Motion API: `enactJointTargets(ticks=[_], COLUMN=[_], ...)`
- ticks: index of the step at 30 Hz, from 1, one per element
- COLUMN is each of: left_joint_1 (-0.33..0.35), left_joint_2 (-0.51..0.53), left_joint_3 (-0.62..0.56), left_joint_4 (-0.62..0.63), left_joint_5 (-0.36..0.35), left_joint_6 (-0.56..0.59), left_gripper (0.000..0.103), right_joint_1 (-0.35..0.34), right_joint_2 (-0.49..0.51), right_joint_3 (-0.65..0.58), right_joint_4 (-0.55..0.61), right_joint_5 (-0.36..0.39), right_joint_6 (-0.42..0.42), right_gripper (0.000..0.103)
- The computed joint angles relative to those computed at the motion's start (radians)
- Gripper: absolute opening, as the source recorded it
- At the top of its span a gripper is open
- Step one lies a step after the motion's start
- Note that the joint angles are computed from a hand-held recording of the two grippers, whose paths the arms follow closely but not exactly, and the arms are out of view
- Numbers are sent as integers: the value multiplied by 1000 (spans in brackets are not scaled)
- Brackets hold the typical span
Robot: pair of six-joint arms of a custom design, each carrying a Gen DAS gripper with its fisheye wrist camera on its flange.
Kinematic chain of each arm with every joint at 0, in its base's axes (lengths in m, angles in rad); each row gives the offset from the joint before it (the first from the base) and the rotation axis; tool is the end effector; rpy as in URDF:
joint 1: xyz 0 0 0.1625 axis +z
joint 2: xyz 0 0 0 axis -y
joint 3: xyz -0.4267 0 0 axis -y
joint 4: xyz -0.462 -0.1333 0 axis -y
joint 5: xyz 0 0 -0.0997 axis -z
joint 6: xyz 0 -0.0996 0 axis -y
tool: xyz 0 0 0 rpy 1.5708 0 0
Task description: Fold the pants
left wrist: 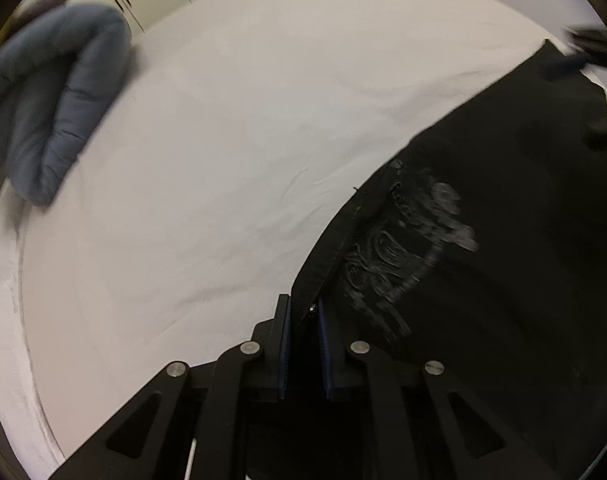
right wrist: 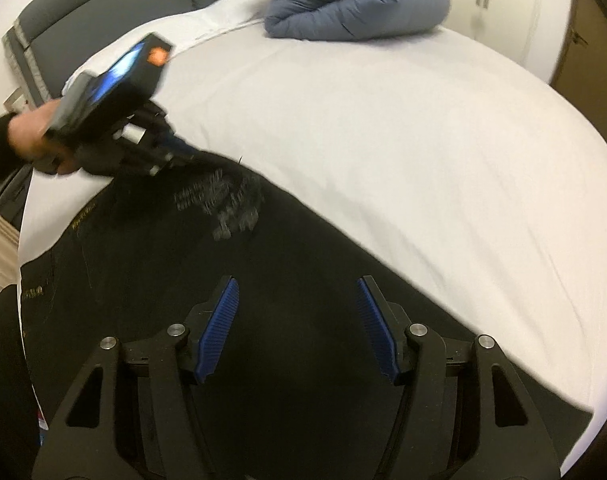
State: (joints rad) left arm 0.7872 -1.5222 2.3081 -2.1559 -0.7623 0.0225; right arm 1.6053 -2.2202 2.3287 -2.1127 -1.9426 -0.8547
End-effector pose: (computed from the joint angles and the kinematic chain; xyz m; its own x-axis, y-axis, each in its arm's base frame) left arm -0.1589 -0.4504 0.1746 -0.3717 0.6051 -0.7041 0.7002 0.6807 0.2153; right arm 0.1085 -0.3272 0.4100 -0.5911 -0.6052 0.5332 -0.7269 0.6862 -0.0270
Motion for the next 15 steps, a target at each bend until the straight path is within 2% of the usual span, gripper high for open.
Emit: enactJointTargets(ticks=[5, 8, 11, 15], left_joint_1=[-102, -160, -162, -131], left_joint_2=[-107, -190, -210, -227], left_joint_3=[111, 160, 161, 158], left_joint_4=[-41, 17, 37, 10], left_joint_5=[46, 41, 38, 37], left_joint_6=[5, -52, -52, 2], left_gripper=[13, 13, 13, 13], right_joint_1=[53, 79, 121, 117], right_joint_2=[111, 159, 206, 237], right_joint_3=[-40, -56, -43, -50], right_joint_4=[-22, 3, -32, -33], right_joint_5=[-55, -83, -141, -179], right_joint_6=[-19, -33, -50, -66], right_gripper=[60, 60, 58, 48])
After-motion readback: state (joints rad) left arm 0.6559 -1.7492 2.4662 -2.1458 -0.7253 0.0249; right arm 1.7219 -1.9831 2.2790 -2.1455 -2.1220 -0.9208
